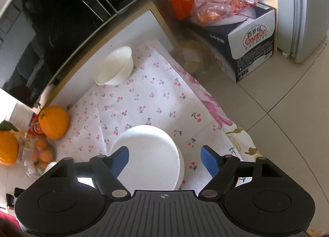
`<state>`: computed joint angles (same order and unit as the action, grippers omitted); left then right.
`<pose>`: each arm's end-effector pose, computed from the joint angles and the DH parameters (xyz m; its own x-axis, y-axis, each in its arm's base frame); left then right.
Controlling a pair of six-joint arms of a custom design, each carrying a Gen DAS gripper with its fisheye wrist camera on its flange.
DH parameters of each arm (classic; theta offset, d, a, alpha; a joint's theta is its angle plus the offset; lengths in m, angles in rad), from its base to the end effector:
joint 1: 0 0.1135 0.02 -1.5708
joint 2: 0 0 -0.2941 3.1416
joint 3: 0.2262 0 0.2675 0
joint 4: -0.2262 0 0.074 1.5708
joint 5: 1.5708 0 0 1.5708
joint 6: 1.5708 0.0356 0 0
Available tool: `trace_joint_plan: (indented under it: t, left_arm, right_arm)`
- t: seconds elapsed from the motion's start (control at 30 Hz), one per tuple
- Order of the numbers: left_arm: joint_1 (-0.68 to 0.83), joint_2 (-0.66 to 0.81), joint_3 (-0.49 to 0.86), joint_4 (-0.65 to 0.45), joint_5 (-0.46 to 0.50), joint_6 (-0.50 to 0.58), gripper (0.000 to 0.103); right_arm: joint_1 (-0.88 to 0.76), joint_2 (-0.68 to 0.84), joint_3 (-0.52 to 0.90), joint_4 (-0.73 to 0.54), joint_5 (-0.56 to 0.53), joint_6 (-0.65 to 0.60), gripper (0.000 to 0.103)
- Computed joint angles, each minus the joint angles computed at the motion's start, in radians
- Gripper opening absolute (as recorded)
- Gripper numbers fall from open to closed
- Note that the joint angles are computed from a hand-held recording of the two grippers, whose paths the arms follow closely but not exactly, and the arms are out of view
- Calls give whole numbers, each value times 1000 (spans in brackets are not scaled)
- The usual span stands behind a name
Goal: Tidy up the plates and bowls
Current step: 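Lower the white bowl onto the cloth and open the left tool, then move the left tool to the cream bowl by the fruit jar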
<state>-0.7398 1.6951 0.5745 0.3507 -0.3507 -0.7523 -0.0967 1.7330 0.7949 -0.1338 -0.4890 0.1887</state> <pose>0.2306 -0.1939 0.1219 -0.6835 -0.2450 -0.6876 -0.0221 0.9485 -0.3160 0.3206 -0.0143 0.1364 -0.8845 0.2522 -0.3926 0.0280 0.8685 0.4949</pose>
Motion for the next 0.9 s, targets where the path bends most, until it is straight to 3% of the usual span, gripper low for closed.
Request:
trace_joint_plan:
  t: [0.17,0.57,0.9]
  left_arm:
    - [26,-78,-32,-67,-53,-25,95]
    - [175,-270,-123,-300,-137,-113,102]
    - [419,-407,-233,-328,-52,-52,102]
  right_arm:
    - [29,-36,-27,47,10,32,89]
    - [219,-116,-93,199,63,149,95]
    - [471,-96,-96,348,155,225,96]
